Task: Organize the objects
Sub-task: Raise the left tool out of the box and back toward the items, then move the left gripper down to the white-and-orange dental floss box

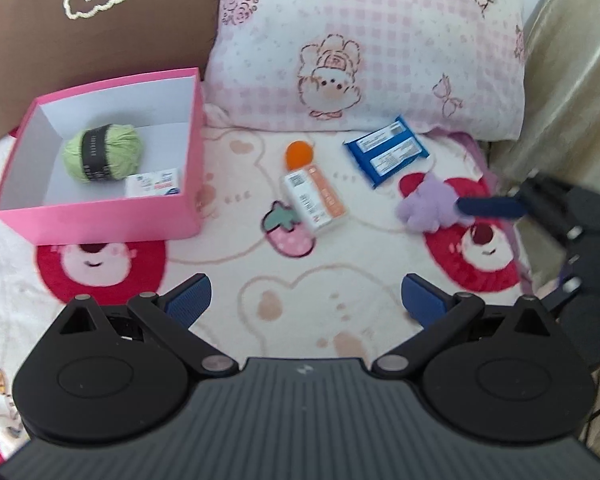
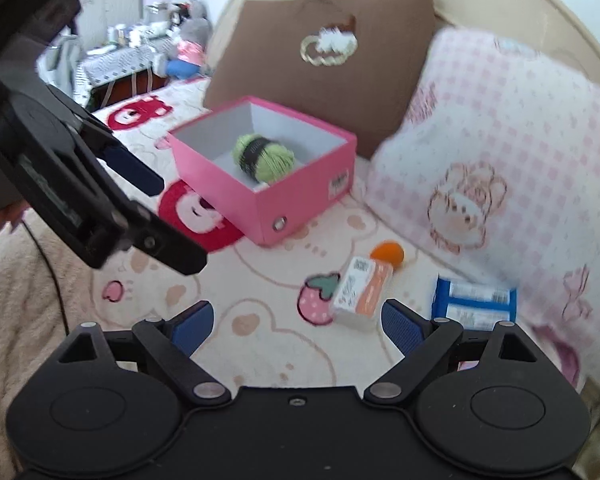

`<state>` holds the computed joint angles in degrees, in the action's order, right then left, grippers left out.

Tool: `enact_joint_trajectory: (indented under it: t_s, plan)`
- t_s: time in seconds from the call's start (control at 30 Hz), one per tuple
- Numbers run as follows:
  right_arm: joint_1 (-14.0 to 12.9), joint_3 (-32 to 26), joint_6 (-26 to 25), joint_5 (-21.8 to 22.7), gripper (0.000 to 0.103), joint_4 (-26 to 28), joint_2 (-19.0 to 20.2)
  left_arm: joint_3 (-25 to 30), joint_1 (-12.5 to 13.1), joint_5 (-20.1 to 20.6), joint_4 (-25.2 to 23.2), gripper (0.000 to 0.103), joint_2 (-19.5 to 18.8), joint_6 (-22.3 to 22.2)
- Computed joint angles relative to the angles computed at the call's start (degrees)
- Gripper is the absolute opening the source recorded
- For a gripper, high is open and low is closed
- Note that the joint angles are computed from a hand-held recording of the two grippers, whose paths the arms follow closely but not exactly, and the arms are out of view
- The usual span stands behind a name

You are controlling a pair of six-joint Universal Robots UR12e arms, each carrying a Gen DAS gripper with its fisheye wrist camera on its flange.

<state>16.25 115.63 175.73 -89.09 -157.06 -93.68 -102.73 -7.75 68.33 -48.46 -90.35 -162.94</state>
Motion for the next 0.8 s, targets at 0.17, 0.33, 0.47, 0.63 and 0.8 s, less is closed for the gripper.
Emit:
enact_joint_trajectory:
  t_s: [0.17,0.33,0.47,0.63,0.8]
  plan:
    - [-0.7,0.1,2.7,-0.2,0.093,-0.9,1.7,0.8,-1.2,0.1,1.1,0.103,-2.5,-0.4]
    - [-0.4,-0.2,2.8,-4.6,0.093,-2.7,4.0,1.1,-1.1,-1.9,3.4,0.103,-5.3,-3.6]
    - [-2.1,-2.2,6.7,1.0,0.093,3.0,4.8,2.2,-1.4,-1.6,2.9,0.103,-7.6,-4.6]
    - [-1.9,-3.3,7.3,0.1,0.093,3.7,6.6,3.5,-1.8,-1.5,5.2,0.103,-10.2,-4.8]
    - [-1.8,-4.3,10.3,-2.8,0.093,3.4,8.8,4.2,-1.8,-5.4,9.2,0.101,-12.8,-9.9]
